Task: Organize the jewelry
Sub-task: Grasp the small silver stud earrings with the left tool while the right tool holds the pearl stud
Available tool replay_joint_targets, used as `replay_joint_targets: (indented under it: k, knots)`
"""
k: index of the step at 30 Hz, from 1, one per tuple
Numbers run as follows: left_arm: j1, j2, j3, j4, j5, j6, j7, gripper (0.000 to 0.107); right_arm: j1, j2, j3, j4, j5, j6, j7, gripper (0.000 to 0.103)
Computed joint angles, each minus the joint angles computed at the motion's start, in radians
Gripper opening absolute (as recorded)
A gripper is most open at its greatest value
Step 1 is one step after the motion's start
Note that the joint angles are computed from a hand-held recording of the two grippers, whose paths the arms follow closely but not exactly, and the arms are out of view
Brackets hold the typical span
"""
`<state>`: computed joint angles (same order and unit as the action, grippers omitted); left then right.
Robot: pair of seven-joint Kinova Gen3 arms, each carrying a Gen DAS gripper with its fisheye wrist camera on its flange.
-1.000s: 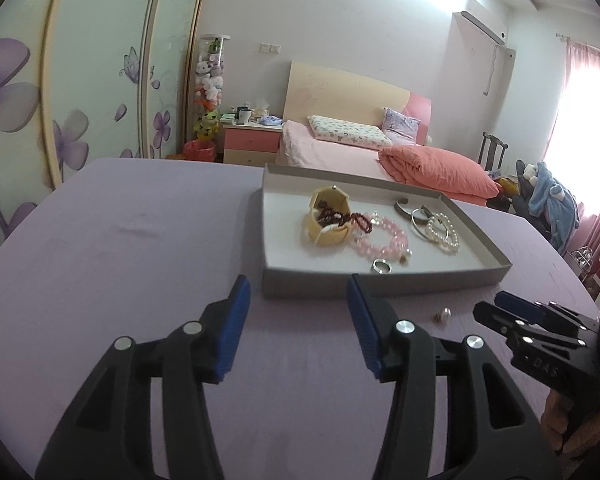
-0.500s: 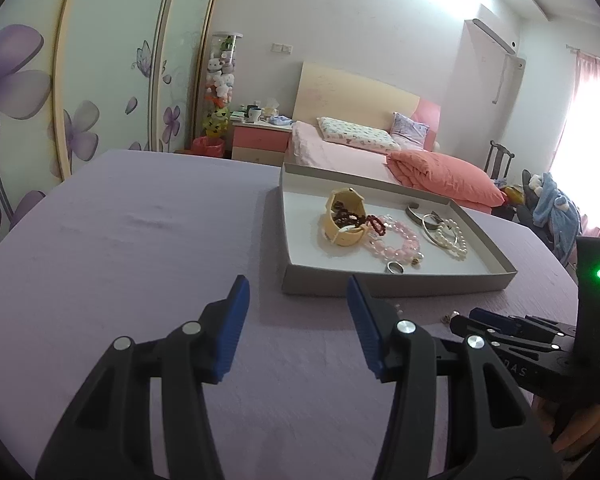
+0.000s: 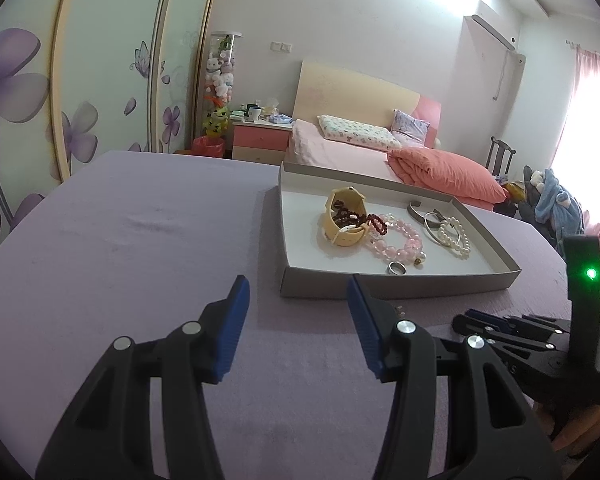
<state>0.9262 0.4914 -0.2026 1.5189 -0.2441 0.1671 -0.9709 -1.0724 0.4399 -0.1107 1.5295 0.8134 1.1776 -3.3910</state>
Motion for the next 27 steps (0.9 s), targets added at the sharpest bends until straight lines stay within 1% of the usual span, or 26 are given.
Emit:
replay_joint_targets:
  k: [3,7,9,11,13,15,16,19,22,27]
  knots:
    - [0.003,0.002,0.001,-0.005,-0.001,0.005,-0.002,0.051,-0.019,-0.024,-0.007,0.035,-0.008,0.026,-0.043,0.017]
    - [-0.003,0.005,0.021,-0.017,-0.007,0.018,-0.013,0.051,-0.046,-0.064,-0.033,0.098,-0.027,0.1,-0.133,0.017]
    - [-0.013,0.008,0.043,-0.028,-0.011,0.029,-0.027,0.051,-0.053,-0.08,-0.049,0.123,-0.043,0.144,-0.185,0.017]
    - [-0.038,0.016,0.091,-0.051,-0.011,0.056,-0.056,0.051,-0.061,-0.102,-0.066,0.157,-0.066,0.187,-0.256,0.017]
    - [-0.083,0.031,0.168,-0.086,-0.002,0.101,-0.105,0.051,-0.062,-0.127,-0.086,0.196,-0.082,0.208,-0.325,0.017]
    - [-0.113,0.054,0.233,-0.137,0.011,0.162,-0.156,0.051,-0.056,-0.139,-0.107,0.219,-0.082,0.214,-0.365,0.017]
    - [-0.112,0.068,0.248,-0.164,0.012,0.194,-0.172,0.051,-0.054,-0.144,-0.116,0.229,-0.08,0.214,-0.38,0.017]
    - [-0.093,0.118,0.269,-0.257,0.009,0.286,-0.213,0.051,-0.044,-0.144,-0.133,0.233,-0.067,0.212,-0.392,0.017]
    - [-0.052,0.169,0.248,-0.343,-0.009,0.362,-0.208,0.051,-0.039,-0.153,-0.142,0.253,-0.054,0.193,-0.41,0.017]
    - [-0.047,0.247,0.266,-0.489,0.009,0.5,-0.224,0.051,-0.035,-0.167,-0.155,0.275,-0.041,0.176,-0.437,0.017]
